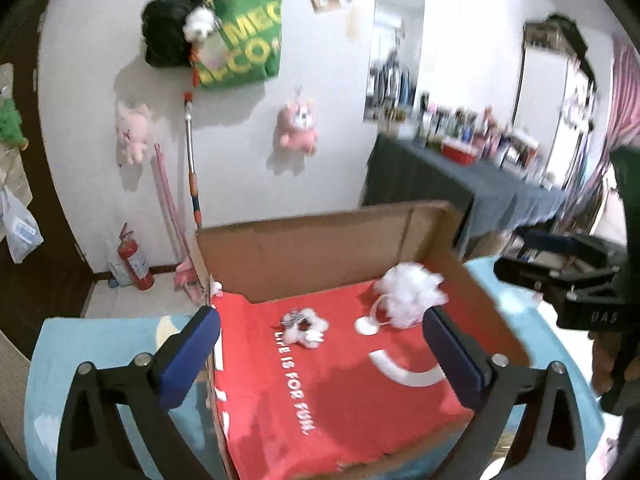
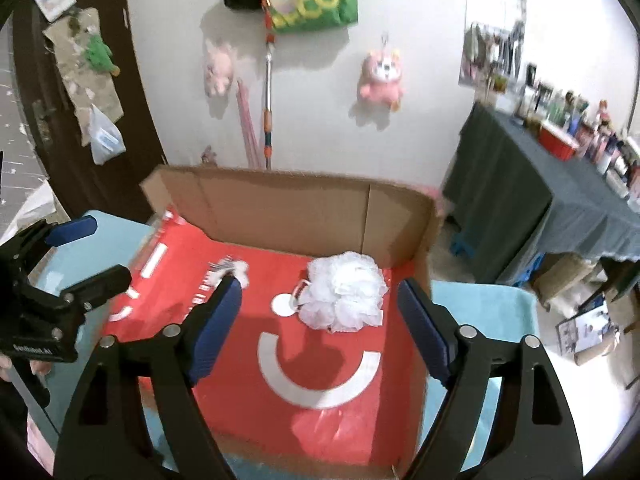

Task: Organize soft objects
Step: 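Withdraw both tools from the box back toward the pile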

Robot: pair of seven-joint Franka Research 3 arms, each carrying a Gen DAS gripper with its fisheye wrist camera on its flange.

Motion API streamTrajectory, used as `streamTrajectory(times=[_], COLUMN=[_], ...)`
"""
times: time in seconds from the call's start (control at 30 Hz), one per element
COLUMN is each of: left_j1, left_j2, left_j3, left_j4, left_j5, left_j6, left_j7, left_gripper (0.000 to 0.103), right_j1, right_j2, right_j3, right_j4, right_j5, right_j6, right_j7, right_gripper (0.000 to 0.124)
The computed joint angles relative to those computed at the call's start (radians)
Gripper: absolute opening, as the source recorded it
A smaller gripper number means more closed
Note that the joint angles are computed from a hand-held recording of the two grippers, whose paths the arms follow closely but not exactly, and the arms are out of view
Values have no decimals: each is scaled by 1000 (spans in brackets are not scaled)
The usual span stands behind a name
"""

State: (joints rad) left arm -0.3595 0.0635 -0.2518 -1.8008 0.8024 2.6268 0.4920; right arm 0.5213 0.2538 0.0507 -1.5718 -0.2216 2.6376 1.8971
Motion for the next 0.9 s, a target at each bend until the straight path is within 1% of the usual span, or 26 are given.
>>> streamTrajectory(times=[0.07, 0.1, 0.17, 0.23, 0.33, 0.4, 0.43, 0.47, 0.53, 0.6, 0.67, 0.7, 0.77, 0.83, 0.9], left_j1=[-3, -1, 8, 21, 41, 49, 55, 62, 71, 69, 64, 57, 40, 27, 13], left_j2=[-65, -97, -156, -203, -285, -332, -362, -378, -422, -452, -471, -482, -502, -513, -521], left_j3=[-6, -13, -39, -70, -131, -160, -176, -193, -239, -278, -314, -327, -347, -368, -390], left_j4=[-57, -90, -141, -182, -253, -295, -323, -338, -373, -398, -416, -426, -452, -470, -484], left_j5=[41, 65, 123, 182, 283, 306, 324, 338, 377, 404, 427, 437, 457, 479, 495], left_j6=[38, 60, 70, 78, 74, 69, 74, 71, 32, -13, -68, -85, -110, -136, -178], left_j7=[-65, -101, -180, -249, -383, -446, -496, -530, -595, -626, -667, -689, -732, -779, -815], left_gripper=[103, 103, 103, 103, 103, 103, 103, 103, 103, 103, 103, 103, 103, 103, 103], right_j1=[1, 4, 3, -17, -54, -79, -99, -136, -233, -274, -335, -379, -429, -461, -499], right_j2=[-72, -113, -183, -265, -361, -423, -453, -487, -569, -632, -699, -739, -805, -875, -932], right_j3=[3, 3, 10, 36, 76, 105, 125, 160, 246, 287, 346, 388, 439, 481, 525], right_j4=[-81, -128, -208, -308, -423, -500, -537, -574, -662, -728, -790, -822, -876, -935, -976], right_j5=[-12, -39, -109, -137, -181, -187, -202, -240, -309, -305, -307, -310, -293, -263, -235], right_j6=[52, 82, 126, 189, 257, 304, 326, 346, 404, 440, 476, 494, 526, 560, 581], right_j7=[11, 34, 94, 120, 184, 201, 221, 266, 363, 386, 418, 441, 464, 488, 499], right_gripper=[91, 91, 91, 91, 91, 91, 91, 91, 92, 97, 98, 98, 98, 98, 98])
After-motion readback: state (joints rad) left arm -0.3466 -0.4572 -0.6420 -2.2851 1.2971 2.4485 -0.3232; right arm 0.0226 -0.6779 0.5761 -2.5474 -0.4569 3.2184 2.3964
